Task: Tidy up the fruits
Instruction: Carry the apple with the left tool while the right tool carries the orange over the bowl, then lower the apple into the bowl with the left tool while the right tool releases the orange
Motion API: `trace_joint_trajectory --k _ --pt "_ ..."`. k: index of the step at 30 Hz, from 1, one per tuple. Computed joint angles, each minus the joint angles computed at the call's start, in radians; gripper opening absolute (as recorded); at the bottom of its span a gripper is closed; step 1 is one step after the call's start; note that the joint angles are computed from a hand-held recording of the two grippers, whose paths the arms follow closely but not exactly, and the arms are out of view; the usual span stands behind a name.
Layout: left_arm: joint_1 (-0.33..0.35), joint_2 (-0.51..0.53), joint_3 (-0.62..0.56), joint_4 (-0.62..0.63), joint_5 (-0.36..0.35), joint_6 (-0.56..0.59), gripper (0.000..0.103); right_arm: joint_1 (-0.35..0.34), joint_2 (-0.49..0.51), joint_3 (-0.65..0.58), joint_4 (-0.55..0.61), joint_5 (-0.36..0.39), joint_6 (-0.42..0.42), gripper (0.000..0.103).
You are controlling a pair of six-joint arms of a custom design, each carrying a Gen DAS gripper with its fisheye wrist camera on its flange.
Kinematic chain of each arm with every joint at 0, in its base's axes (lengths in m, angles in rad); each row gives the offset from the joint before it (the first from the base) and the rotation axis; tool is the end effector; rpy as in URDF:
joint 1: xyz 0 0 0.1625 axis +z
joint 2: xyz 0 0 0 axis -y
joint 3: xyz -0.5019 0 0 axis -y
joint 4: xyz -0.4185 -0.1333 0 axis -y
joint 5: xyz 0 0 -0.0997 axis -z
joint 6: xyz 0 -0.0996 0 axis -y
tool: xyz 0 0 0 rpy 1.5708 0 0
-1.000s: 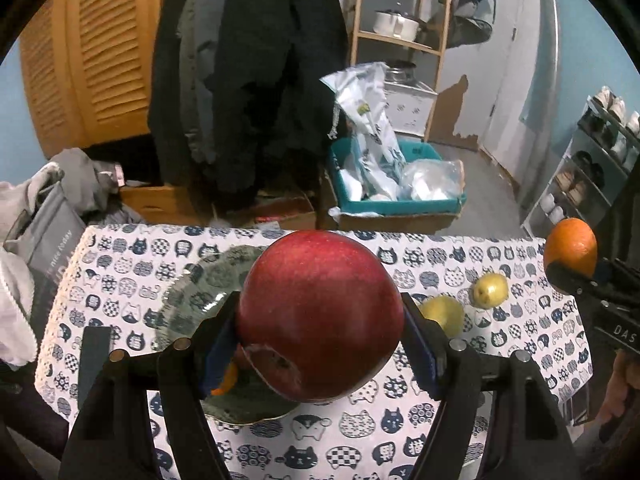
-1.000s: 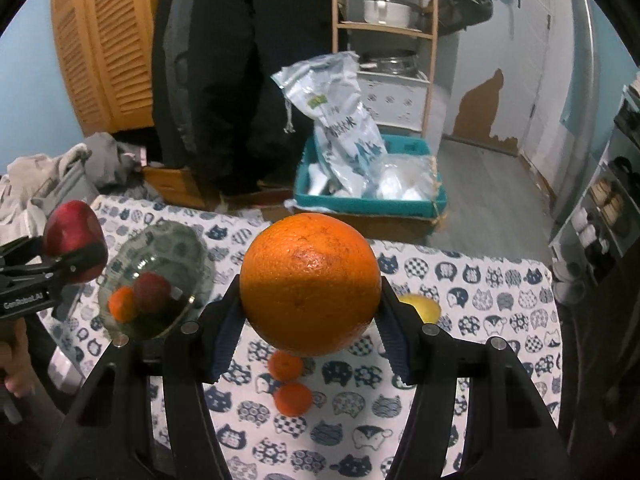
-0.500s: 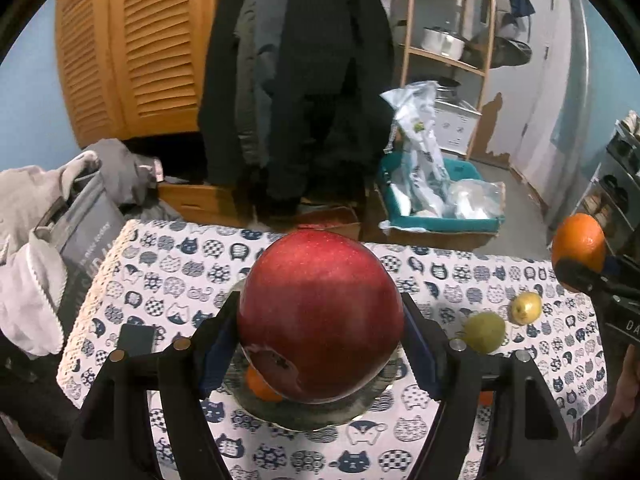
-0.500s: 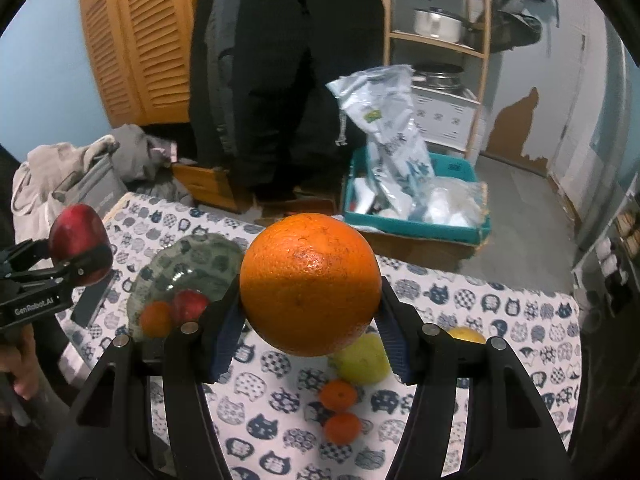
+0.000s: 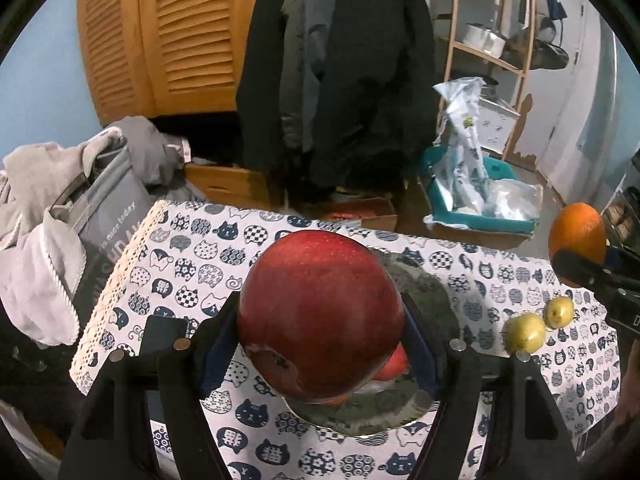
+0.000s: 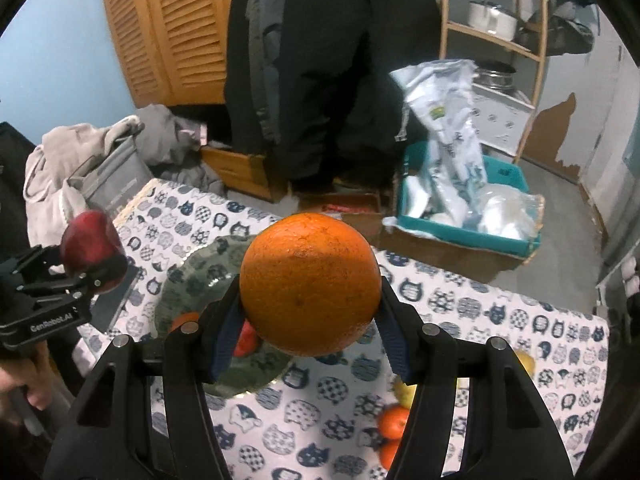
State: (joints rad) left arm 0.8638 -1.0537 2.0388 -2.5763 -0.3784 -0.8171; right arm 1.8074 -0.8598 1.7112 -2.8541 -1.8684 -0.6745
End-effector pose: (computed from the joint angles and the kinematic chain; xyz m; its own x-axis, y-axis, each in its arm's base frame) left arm -0.2049 -0.5876 0.2153 -0.6742 -0.3999 -0.6209 0.2306 0.6847 -0.6914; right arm 0.2732 -0.6889 0.1833 -0.6154 -0.6332 0.4694 -0.7647 0.6241 -0.1606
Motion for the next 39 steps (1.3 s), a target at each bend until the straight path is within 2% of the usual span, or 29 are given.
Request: trace_joint_trajectory --k 8,18,25,36,39 --pt "0.060 0.003 -0.014 0.044 -0.024 -0.018 0.076 0.021 0.079 -0.054 0.053 -0.013 0.012 0.062" --pt "0.155 0.063 -0.067 -0.028 -0.112 0.062 0.076 0.012 0.193 -0.148 0.153 -0.041 0.073 0.062" --pt "0.216 0.092 -0.099 0.004 -0.176 0.040 0.076 -0.006 0.253 -0.200 0.205 -0.086 0.106 0.062" --pt "0.259 0.108 -0.113 0.040 -0.236 0.020 0.076 -0.020 0.293 -0.223 0.238 -0.129 0.124 0.062" --pt "0.256 0.120 -0.123 0.066 -0.213 0.026 0.076 -0.020 0.295 -0.222 0.237 -0.132 0.121 0.062"
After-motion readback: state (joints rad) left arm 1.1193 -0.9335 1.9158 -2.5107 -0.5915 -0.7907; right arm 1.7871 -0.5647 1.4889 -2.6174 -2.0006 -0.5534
